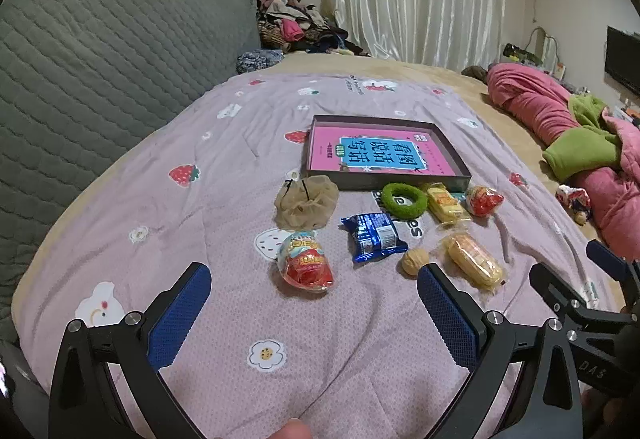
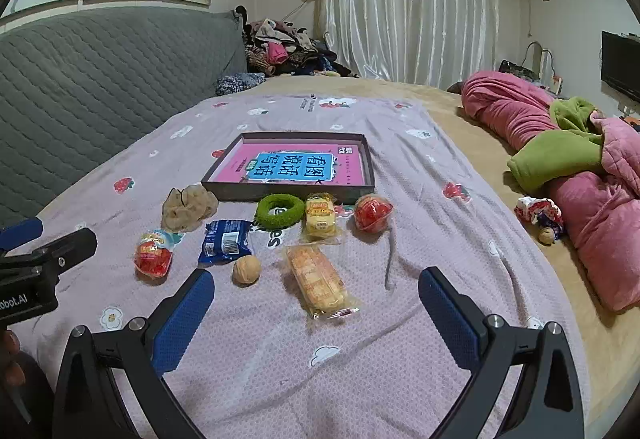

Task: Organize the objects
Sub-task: 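Move both grippers toward the snacks in front of the tray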

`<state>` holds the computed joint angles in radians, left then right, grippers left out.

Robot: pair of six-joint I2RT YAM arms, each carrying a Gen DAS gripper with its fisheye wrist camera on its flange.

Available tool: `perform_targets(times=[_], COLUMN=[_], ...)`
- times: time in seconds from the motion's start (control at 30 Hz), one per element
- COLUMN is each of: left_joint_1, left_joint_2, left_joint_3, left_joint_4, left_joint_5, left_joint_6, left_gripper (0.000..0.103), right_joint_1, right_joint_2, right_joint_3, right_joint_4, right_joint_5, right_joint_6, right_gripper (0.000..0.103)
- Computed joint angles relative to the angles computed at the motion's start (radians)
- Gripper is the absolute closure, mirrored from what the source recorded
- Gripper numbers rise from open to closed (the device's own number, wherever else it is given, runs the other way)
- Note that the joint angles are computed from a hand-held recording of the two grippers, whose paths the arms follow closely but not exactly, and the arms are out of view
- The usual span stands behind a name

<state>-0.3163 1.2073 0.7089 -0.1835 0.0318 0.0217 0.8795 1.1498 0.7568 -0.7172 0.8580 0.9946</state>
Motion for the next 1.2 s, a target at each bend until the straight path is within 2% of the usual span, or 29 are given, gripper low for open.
perform_targets(times=[0.57, 0.83, 1.2], left_joint_1=[0.002, 0.037, 0.058], left_joint_2=[-0.052, -0.056, -0.014], left_joint_3=[-0.009, -0.007, 0.046], left_joint_4=[-0.021, -0.025, -0.032], left_joint_5=[0.003, 0.035, 0.066], left_joint_6=[0.023, 0.020, 0.027], left_gripper=[0.000, 0.000, 0.000], right_joint_1=[0.034, 0.058, -0.002], right_joint_2=[-0.018, -0.009, -0.074], right_joint_3=[0.016, 0.031, 0.022], right_joint_4=[-0.050, -0.084, -0.040], right_joint_5=[0.028, 0.050, 0.004], right_joint_6=[0.027, 0.047, -0.033], right_gripper=[0.000, 0.000, 0.000])
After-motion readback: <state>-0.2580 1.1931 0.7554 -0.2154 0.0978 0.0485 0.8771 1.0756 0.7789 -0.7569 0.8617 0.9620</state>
